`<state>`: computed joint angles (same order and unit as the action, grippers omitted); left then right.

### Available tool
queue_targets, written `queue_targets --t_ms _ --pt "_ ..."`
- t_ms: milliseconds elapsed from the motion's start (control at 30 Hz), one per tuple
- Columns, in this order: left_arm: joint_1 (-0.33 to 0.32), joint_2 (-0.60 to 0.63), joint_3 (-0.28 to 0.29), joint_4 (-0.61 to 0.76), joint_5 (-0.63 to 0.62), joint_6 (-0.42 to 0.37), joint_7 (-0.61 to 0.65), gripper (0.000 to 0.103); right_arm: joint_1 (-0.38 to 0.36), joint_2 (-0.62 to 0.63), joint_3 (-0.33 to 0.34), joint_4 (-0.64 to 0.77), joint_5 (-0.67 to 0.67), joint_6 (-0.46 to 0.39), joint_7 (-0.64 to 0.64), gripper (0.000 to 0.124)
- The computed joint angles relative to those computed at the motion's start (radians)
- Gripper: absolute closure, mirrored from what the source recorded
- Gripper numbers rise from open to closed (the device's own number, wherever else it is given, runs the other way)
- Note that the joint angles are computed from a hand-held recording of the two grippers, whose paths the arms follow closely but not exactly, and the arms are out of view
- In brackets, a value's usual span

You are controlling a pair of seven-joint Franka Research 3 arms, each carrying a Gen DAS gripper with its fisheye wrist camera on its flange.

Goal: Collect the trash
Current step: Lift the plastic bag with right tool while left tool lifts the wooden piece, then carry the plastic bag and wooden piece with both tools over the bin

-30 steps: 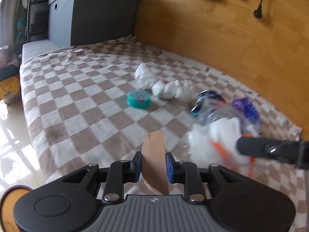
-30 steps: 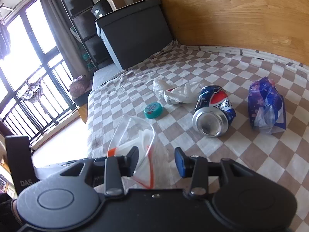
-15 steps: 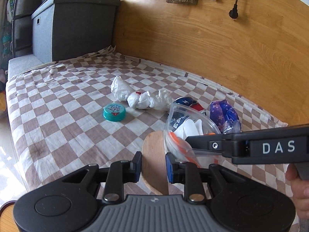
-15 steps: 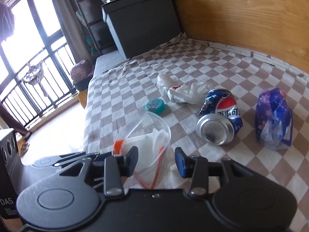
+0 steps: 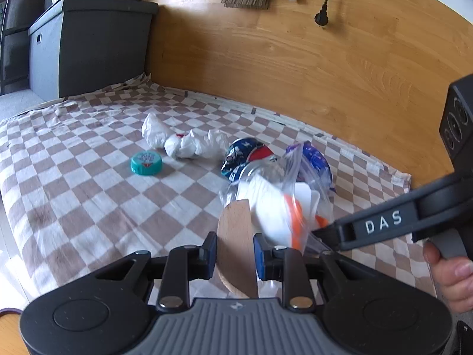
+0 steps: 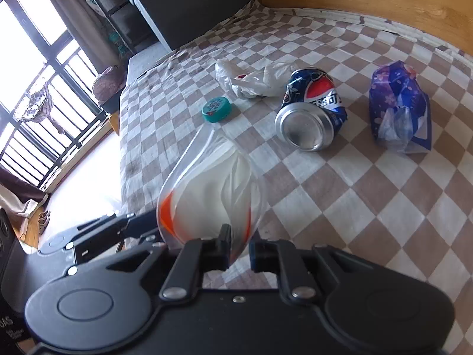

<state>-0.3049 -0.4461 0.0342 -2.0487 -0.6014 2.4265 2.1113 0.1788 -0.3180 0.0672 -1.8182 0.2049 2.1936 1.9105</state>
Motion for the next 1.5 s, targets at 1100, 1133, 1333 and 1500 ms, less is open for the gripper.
queue_targets --t_ms 1100,1133,1333,1500 --pt "0.331 -0.090 0.161 -0.018 0.331 0.107 -0.371 0.076 0.306 0.462 0.097 0.497 -0.329 0.152 0.190 0.119" --pt "0.341 -0.087 0.167 -0.020 0.339 0.112 -0.376 0.076 0.321 0.484 0.093 0.523 -0.327 0.150 0.187 0.119" --pt "0.393 -0.063 0.192 -0.023 0.370 0.138 -0.404 0.076 0.410 0.628 0.061 0.697 -0.320 0.129 0.189 0.118" --pt "0.419 0.000 0.207 0.013 0.363 0.164 -0.421 0.076 0.467 0.776 0.035 0.884 -0.285 0.096 0.198 0.118"
